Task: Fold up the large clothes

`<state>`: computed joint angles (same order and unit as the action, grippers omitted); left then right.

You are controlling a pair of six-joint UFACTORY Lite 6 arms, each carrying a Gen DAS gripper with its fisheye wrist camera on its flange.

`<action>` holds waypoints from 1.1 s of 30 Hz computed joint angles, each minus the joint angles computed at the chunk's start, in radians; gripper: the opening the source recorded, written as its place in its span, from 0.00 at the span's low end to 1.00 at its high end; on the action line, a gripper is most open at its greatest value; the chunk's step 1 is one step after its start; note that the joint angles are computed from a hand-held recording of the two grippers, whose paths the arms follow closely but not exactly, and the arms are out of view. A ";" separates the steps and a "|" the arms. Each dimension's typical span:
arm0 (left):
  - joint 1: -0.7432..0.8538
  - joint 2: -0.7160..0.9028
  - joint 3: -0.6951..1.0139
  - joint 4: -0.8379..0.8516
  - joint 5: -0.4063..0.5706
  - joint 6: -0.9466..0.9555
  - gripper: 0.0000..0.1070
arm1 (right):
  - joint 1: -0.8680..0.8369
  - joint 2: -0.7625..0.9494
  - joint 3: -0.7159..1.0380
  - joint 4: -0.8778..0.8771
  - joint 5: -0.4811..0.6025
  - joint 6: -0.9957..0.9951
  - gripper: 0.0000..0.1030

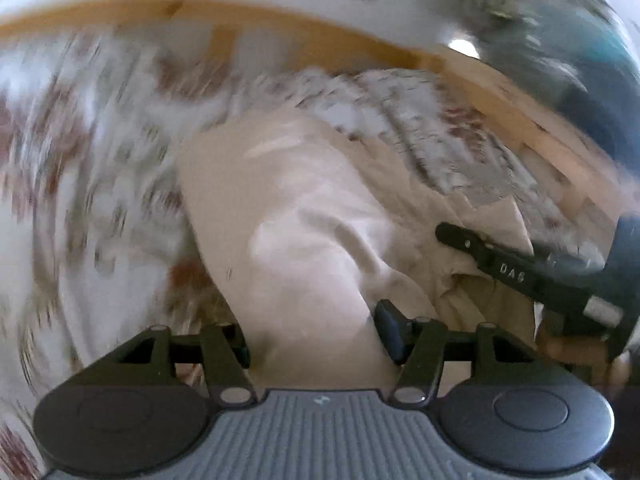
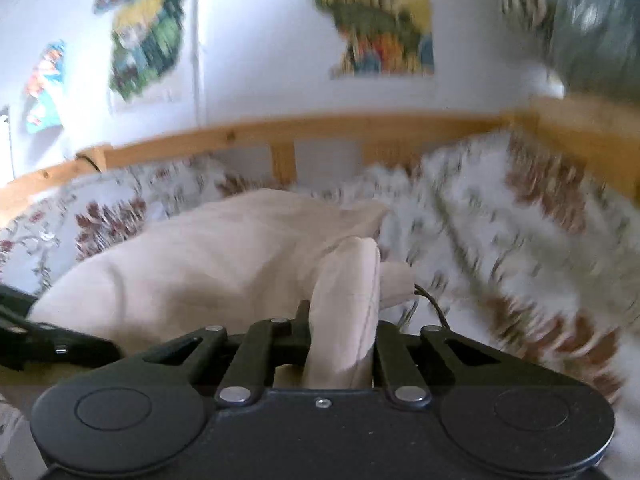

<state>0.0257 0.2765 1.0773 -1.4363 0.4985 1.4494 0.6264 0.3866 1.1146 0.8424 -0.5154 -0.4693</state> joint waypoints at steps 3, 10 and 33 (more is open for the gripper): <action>0.019 0.001 -0.039 -0.082 0.002 0.046 0.69 | -0.028 0.099 0.093 0.082 0.049 -0.057 0.32; -0.057 -0.082 -0.070 0.076 -0.158 -0.137 0.82 | -0.060 0.055 0.012 0.057 0.033 0.033 0.59; -0.263 -1.076 -0.560 1.473 -0.271 -1.599 0.96 | 0.549 -0.728 -0.459 0.692 -0.499 -0.411 0.99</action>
